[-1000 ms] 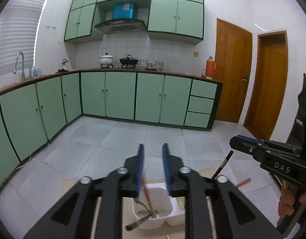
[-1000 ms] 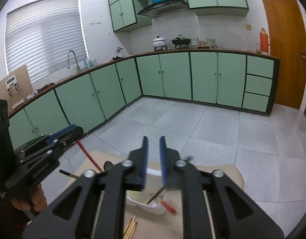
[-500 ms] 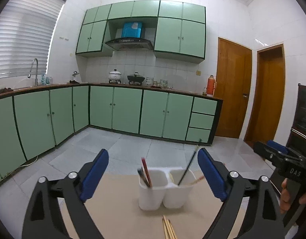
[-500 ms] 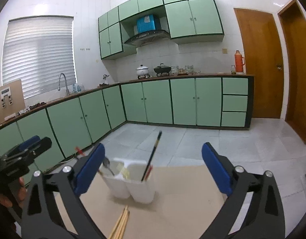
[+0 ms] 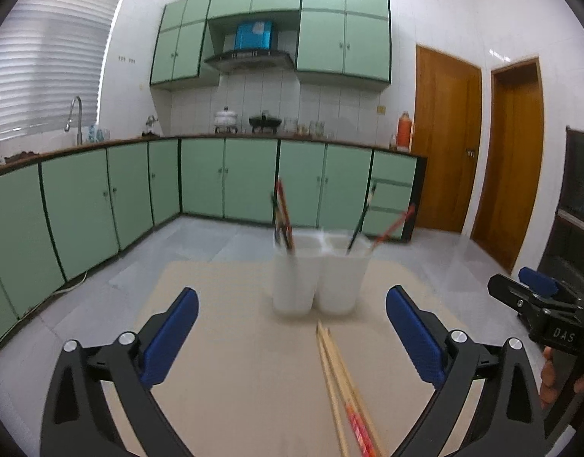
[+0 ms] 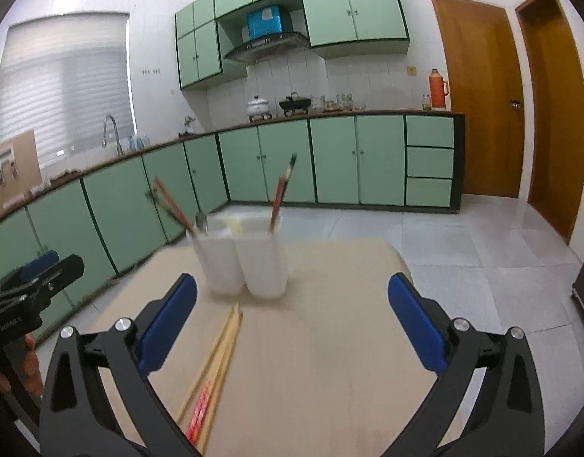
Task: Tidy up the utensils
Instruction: 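Move both open tools back over the remaining chopsticks, then grasp a plain wooden chopstick with the right tool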
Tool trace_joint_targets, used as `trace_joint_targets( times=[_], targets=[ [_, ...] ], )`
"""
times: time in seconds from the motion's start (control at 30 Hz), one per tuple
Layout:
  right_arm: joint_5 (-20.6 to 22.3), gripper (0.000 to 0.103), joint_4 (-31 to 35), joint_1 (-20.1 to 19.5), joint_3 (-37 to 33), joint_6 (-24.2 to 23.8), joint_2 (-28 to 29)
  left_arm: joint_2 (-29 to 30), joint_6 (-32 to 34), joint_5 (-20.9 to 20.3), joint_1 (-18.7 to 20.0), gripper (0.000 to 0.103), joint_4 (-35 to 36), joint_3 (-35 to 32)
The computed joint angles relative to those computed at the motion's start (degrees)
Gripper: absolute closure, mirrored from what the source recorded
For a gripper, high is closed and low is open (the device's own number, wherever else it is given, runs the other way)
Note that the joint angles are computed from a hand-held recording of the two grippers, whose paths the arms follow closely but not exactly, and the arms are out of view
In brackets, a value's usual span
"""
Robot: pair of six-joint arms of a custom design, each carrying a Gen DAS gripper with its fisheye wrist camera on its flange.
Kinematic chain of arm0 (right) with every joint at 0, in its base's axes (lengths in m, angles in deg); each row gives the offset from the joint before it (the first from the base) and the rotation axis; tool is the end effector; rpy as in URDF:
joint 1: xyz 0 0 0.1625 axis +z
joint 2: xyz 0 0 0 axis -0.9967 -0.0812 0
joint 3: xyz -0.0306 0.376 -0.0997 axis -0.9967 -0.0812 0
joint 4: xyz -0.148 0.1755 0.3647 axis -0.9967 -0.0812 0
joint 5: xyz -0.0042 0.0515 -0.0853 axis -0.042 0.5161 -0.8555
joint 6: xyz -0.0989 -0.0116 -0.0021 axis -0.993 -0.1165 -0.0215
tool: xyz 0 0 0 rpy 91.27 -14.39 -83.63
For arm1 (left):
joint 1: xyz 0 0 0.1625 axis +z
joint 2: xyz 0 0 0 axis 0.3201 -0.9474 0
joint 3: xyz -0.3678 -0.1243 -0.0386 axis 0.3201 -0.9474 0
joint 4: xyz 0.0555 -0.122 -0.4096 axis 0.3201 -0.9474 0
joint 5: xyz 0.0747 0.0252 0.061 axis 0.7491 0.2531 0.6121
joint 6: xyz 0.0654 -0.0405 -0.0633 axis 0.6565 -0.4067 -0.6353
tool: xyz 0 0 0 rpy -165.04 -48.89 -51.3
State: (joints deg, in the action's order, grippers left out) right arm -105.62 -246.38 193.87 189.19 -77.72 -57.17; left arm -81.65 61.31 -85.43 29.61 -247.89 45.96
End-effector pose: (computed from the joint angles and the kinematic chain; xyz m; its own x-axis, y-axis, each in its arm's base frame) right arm 0.2778 -0.5066 0.0711 -0.7363 -0.3370 0.5868 -0.6753 0.4219 -0.6050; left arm -0.1112 -0.4521 0.2698 -0.7464 -0.0971 -0.6583 0.5880 0.3669 -0.7208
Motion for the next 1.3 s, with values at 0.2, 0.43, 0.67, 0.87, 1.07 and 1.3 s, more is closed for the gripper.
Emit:
trace_joint_targets(
  times=[0.2,0.43,0.67,0.87,1.07,1.3],
  targets=[
    [-1.56,0.005,-0.23,-1.04,4.12,1.03,2.28,-1.87,-7.79,2.17,0.6,0.006,6.23,5.95],
    [-3.28,0.006,1.44,-1.6,7.69,1.19,3.87,-3.97,-17.16,3.25,1.77,0.006,15.98,10.47],
    [-5.07,0.037,5.17,-1.35,8.98,0.38,6.21,-4.51,-22.26,2.21,2.5,0.006,20.79,12.54],
    [-5.07,0.045,5.61,-0.57,9.42,-0.78,6.84,-5.4,-24.78,2.13,3.29,0.006,24.36,13.44],
    [-8.05,0.051,6.16,0.53,7.75,-1.32,8.47,-6.41,-25.96,1.35,4.08,0.007,25.79,13.37],
    [-10.49,0.055,4.87,0.48,6.74,-1.08,9.06,-6.03,-25.39,0.9,4.27,0.007,25.24,13.11]
  ],
)
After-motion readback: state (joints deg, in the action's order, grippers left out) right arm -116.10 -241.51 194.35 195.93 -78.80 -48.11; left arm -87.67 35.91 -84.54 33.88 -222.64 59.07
